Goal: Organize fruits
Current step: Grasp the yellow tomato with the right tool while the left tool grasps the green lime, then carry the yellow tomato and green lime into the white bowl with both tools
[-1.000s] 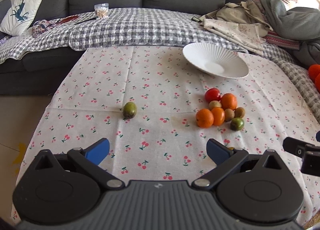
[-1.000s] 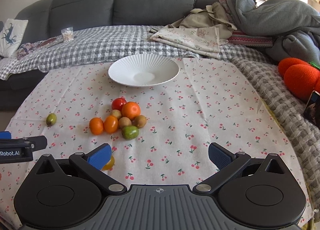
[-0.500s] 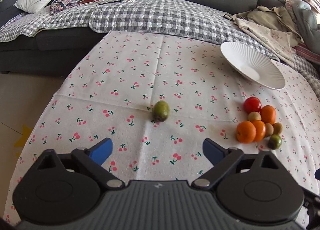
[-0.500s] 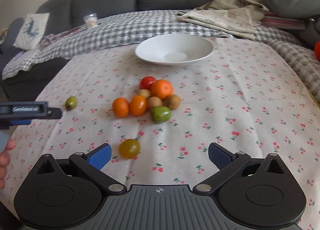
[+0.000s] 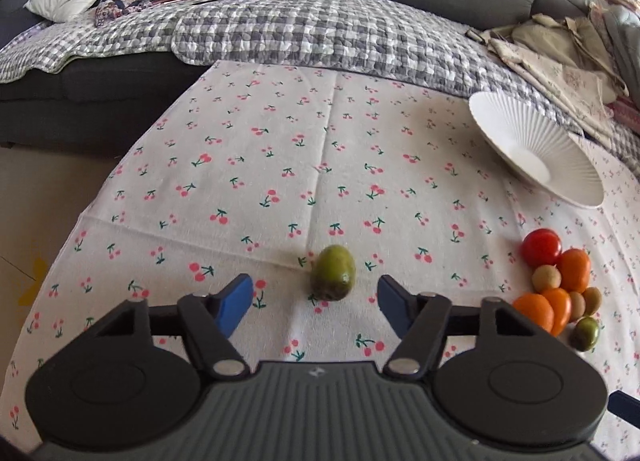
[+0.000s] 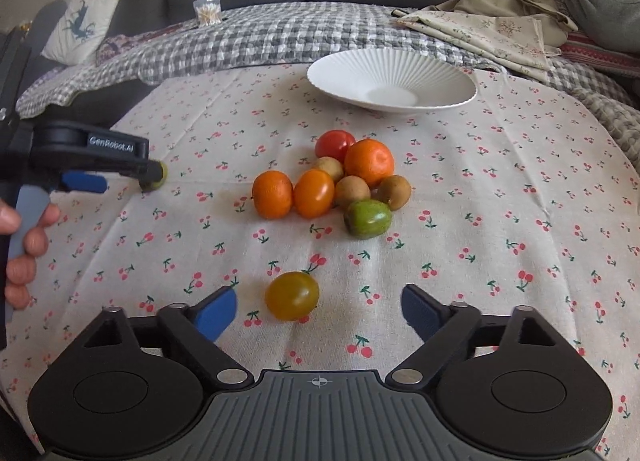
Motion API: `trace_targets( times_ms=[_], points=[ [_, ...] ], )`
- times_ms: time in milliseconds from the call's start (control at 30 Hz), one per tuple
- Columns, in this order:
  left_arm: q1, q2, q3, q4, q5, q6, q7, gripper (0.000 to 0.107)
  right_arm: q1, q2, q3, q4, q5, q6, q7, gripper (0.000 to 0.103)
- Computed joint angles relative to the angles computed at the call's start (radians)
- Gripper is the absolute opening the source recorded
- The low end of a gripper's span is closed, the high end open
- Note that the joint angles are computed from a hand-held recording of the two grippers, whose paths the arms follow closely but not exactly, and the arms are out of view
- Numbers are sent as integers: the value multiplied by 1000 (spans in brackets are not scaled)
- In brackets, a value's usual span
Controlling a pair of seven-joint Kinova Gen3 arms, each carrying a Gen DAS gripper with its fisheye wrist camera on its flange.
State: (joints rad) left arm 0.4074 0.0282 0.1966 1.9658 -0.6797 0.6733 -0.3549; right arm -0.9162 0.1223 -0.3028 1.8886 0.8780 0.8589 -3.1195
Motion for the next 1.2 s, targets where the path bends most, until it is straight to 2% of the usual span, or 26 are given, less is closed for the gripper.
trace_targets(
  times_ms=[100, 133, 300, 433, 533, 567, 633, 1200],
  points=[
    [1, 29, -6, -9, 1, 3, -16, 55, 15, 13, 7, 0, -27, -31, 24, 66],
    [0, 32, -12, -8, 8, -5, -22, 50, 11, 17, 10, 1, -21, -27, 18, 63],
    [16, 34, -21, 1, -25, -11, -3, 44, 2, 16, 17, 15, 12, -36, -9, 55],
    [24, 35, -23, 4, -45, -11, 2, 34, -6, 19, 15, 12, 30, -24, -9, 40],
    [22, 33, -26, 8, -44, -20, -2, 28, -1, 12, 17, 20, 32, -36, -19, 33],
    [22, 32, -26, 9, -47, -21, -1, 24, 1, 11, 17, 22, 33, -39, -20, 33],
    [22, 32, -25, 10, -49, -21, 0, 24, 2, 10, 15, 26, 38, -39, -23, 30],
    [-14, -23, -4, 46, -36, -92, 12, 24, 18, -16, 1, 41, 34, -39, -49, 30]
  ],
)
